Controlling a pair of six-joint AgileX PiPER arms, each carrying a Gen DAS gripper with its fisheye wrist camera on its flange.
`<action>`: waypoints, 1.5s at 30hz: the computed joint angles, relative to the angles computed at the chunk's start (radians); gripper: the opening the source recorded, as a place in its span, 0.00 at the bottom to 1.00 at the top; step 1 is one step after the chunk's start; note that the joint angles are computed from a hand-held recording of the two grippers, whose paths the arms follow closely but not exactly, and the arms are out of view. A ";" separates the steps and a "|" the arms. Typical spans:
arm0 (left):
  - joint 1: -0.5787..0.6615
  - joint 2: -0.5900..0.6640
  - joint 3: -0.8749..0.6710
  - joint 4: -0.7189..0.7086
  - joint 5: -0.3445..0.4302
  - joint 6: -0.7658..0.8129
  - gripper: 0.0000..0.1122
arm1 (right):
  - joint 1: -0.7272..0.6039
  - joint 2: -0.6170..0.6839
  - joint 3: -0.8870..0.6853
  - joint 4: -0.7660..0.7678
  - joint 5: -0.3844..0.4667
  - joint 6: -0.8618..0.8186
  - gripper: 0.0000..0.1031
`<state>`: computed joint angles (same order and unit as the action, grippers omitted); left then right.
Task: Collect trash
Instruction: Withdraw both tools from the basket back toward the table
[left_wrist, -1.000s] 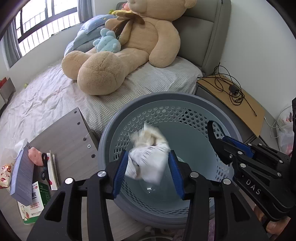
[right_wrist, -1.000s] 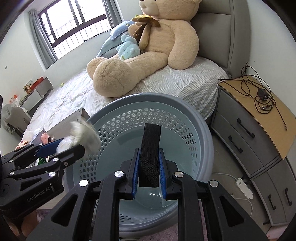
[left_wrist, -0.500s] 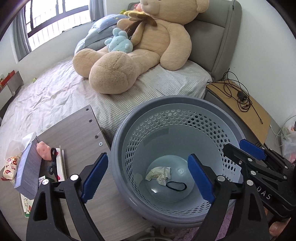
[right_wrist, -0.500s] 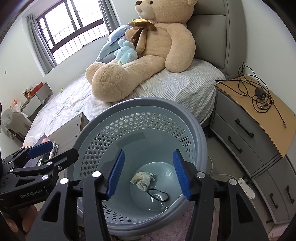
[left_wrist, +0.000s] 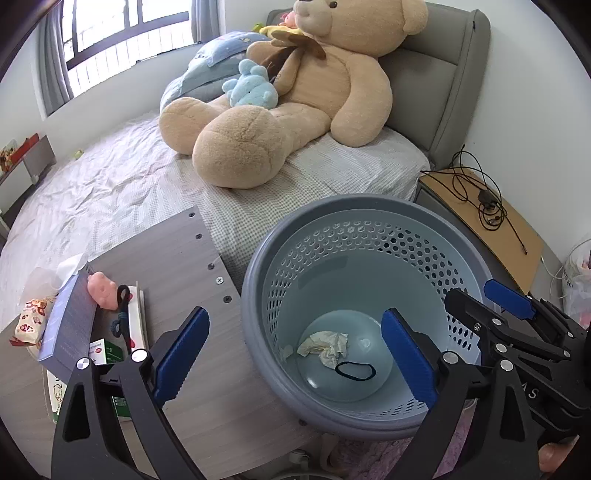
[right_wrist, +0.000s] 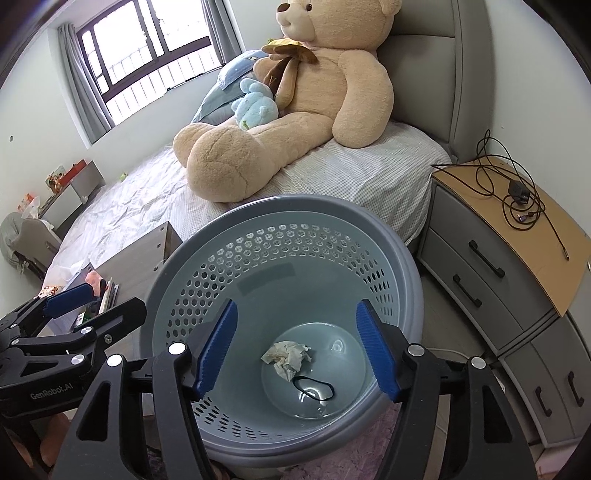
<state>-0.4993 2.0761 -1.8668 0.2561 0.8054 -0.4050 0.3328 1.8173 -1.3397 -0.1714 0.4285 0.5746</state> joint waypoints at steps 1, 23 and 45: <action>0.002 -0.010 0.016 0.003 -0.008 -0.006 0.83 | 0.005 -0.002 0.001 -0.011 0.001 0.010 0.63; 0.086 -0.282 0.414 0.089 -0.189 -0.147 0.84 | 0.173 -0.007 -0.047 -0.196 0.042 0.183 0.64; 0.235 -0.537 0.737 0.209 -0.235 -0.286 0.84 | 0.324 0.120 -0.214 -0.108 0.053 0.080 0.66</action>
